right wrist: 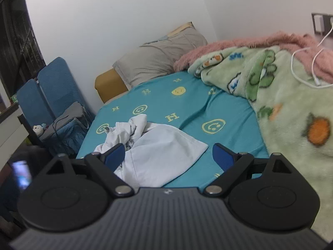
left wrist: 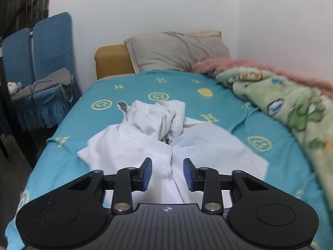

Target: Fold clothes

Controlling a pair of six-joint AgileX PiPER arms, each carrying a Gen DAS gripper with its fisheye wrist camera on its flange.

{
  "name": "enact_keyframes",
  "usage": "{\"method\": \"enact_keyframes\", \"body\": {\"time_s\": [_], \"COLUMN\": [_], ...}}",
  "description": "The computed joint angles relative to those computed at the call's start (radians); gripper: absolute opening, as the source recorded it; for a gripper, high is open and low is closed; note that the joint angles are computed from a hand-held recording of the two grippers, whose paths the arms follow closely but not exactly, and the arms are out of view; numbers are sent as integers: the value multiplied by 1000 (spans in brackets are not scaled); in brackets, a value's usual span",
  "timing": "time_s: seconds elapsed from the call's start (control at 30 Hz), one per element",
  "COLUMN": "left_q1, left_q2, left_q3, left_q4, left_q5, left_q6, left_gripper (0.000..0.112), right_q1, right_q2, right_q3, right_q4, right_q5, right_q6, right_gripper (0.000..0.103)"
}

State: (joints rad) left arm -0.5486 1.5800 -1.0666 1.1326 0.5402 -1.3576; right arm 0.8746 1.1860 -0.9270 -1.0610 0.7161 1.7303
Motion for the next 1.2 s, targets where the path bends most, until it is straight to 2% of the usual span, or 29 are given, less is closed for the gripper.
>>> {"method": "enact_keyframes", "body": {"time_s": [0.17, 0.2, 0.23, 0.27, 0.4, 0.53, 0.7, 0.77, 0.9, 0.93, 1.07, 1.2], "left_q1": [33, 40, 42, 44, 37, -3, -91, -152, -227, -205, -10, 273], "left_q2": [171, 180, 184, 176, 33, -205, -509, -615, -743, -761, -776, -768], "left_q3": [-111, -116, -116, -108, 7, 129, 217, 246, 309, 321, 366, 428], "left_q4": [88, 99, 120, 140, 227, 112, -108, -150, -207, -245, -460, -853], "left_q5": [25, 19, 19, 15, 2, 39, 164, 238, 331, 316, 177, 31], "left_q6": [-64, -75, -90, -102, -209, -144, -11, -15, -64, -62, 50, 333], "left_gripper": [41, 30, 9, 9, 6, 5, 5, 5, 5, 5, 5, 6], "right_q1": [-121, -138, -154, -168, -185, -132, -31, 21, 110, 124, 130, 99], "right_q2": [65, 79, 92, 105, 132, 124, 112, 107, 96, 95, 106, 173], "right_q3": [6, 7, 6, 4, 5, 21, 37, 45, 50, 47, 6, -108], "right_q4": [52, 63, 82, 105, 130, 32, -74, -101, -92, -78, -9, 108], "right_q5": [-148, -170, -188, -205, -240, -209, -131, -88, -21, -12, -31, -71], "right_q6": [-20, -24, -32, -43, -43, 38, 90, 88, 19, -6, -123, -378], "right_gripper": [92, 92, 92, 92, 92, 92, 92, 92, 92, 92, 92, 92]}}
